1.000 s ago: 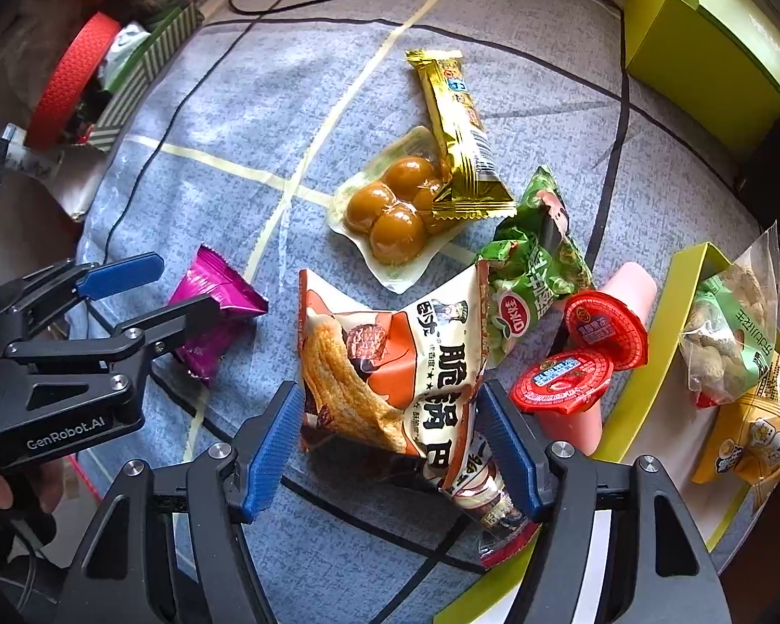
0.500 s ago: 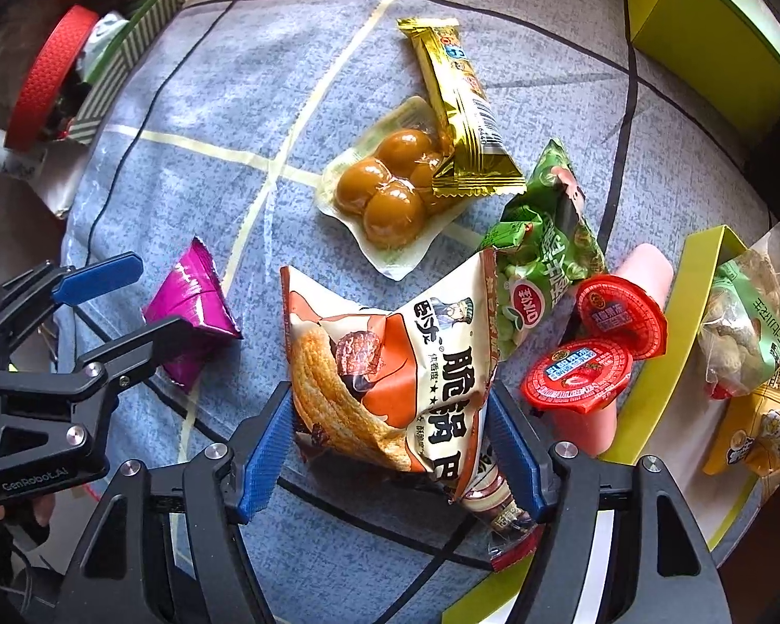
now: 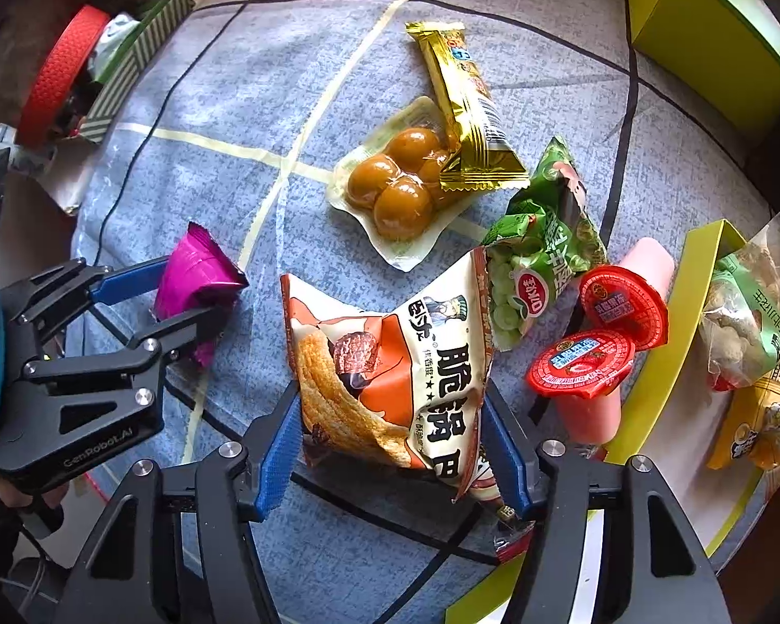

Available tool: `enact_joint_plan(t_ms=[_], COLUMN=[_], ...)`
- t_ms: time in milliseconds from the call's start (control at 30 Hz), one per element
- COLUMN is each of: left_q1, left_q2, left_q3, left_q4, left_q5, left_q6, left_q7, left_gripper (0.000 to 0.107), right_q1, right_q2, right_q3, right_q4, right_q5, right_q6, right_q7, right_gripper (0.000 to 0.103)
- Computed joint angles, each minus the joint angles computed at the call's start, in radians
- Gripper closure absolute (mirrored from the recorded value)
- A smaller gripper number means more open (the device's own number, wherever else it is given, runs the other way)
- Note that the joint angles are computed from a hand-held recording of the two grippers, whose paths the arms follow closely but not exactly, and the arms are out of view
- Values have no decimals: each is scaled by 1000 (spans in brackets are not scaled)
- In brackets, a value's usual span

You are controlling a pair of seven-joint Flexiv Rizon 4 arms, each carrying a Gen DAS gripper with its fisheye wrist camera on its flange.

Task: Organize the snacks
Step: 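Grasp the magenta packet with the left gripper while the right grasps the orange bag, then carry both snacks over the white tray and open both grippers to release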

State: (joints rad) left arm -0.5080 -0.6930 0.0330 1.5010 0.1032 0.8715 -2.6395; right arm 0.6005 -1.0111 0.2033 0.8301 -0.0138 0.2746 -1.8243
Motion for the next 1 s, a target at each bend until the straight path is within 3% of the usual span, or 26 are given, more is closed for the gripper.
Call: enact_joint_plan(t_ms=[233,500,1000], left_q1=[-13,-29,-43], left_q2=[28,80,42], left_q3=[16,28,15], left_q4=[23,7,-210], left_q5=[6,64,165], left_q6=[0,-61,-229], left_q7=[-75,-148,-126], left_gripper=[73,73,73], right_q1=[-14,-40,-87], right_q2=[32,80,179], right_q3=[9,19,29], right_q4=[32,59,157], right_q5=[15,40,69], right_q6=[28,51,146], right_q7=[-5,-8,8], right_gripper=[41,41,41])
